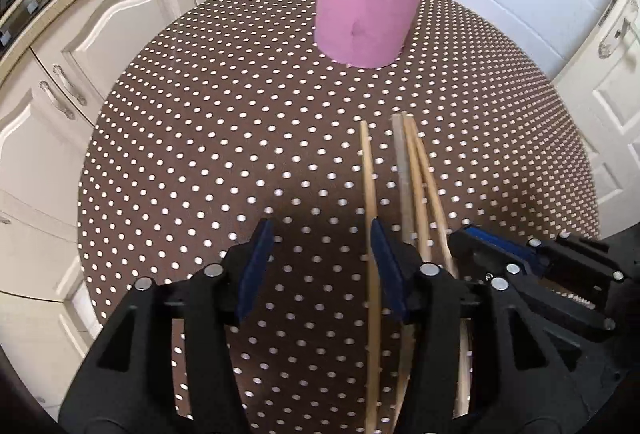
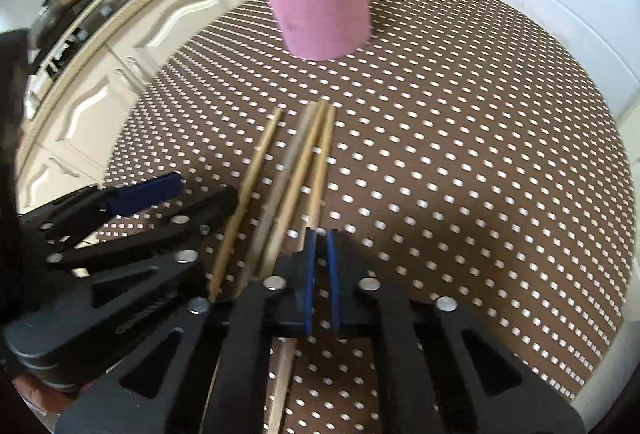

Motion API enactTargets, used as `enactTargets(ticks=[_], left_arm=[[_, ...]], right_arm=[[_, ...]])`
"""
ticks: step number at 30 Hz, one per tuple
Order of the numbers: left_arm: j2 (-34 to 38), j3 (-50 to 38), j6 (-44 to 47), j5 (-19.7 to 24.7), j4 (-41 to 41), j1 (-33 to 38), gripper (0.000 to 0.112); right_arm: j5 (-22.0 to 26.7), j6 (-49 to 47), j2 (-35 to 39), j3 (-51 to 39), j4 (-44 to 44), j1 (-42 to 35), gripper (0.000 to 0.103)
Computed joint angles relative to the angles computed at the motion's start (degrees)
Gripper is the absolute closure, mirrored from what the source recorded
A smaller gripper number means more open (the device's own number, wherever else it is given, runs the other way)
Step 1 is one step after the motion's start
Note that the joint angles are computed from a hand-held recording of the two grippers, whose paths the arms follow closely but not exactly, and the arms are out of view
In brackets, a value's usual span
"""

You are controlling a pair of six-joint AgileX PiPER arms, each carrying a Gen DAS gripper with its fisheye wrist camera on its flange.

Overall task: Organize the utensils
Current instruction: 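Lower both open tools to the remaining chopsticks and grasp one each, then lift both held chopsticks upright toward the pink cup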

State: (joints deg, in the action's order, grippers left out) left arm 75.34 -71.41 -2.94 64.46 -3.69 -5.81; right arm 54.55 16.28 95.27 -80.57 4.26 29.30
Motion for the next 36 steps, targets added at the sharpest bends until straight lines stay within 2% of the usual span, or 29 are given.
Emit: enactTargets(ticks=[3, 9, 11, 12, 15, 19, 21, 25, 27, 31, 35, 36], left_arm=[[0.13, -1.08, -0.42, 0.73, 0.08, -0.96, 0.059], [1.12, -0.93, -4.75, 1.02, 5.11, -4.83, 0.059], [2.10, -0.48, -6.04, 0.87, 7.17, -5.83, 0.058], [1.99, -0.14, -6.82, -0.11, 8.29, -6.66, 0.058], [2.24, -0.13, -8.24, -0.80, 8.65, -6.78, 0.058], [1.90, 0.00, -7.02, -1.81, 8.22, -5.10, 0.094], [1.97, -0.45, -4.71, -1.24, 5.56, -3.10, 0.102], [2.13, -0.54, -0.91, -1.29, 1.34, 0.58, 0.106], [2.64, -0.29, -0.12, -2.31, 0.71, 1.62, 0.106], [3.18, -0.39, 0.11, -3.04, 1.04, 1.48, 0.106], [3.61, -1.02, 1.39, -3.02, -0.14, 1.66, 0.106], [3.49, -0.95, 0.87, -3.32, 0.45, 0.85, 0.106]], right_arm=[[-0.08, -1.61, -0.48, 0.98, 1.96, -1.43, 0.103], [1.15, -6.74, -1.66, 0.97, 12.43, -6.90, 0.099], [0.64, -5.80, -1.87, 0.31, 10.46, -6.41, 0.095], [1.06, -5.13, -1.28, -0.56, 9.07, -5.82, 0.087], [3.10, -3.58, 1.45, -3.40, 6.63, -4.62, 0.086], [3.97, -3.88, 2.90, -4.17, 7.58, -4.73, 0.081], [4.46, -4.34, 3.48, -5.07, 7.95, -4.54, 0.080], [5.34, -2.22, 5.77, -8.10, 5.44, -2.60, 0.078], [5.19, -1.19, 7.09, -9.73, 2.88, -1.02, 0.078], [5.38, 4.03, 10.14, -13.53, -4.87, 2.97, 0.090], [2.55, 5.22, 9.19, -11.24, -2.44, 1.51, 0.094], [1.39, 3.94, 7.01, -8.18, -0.04, -0.37, 0.095]])
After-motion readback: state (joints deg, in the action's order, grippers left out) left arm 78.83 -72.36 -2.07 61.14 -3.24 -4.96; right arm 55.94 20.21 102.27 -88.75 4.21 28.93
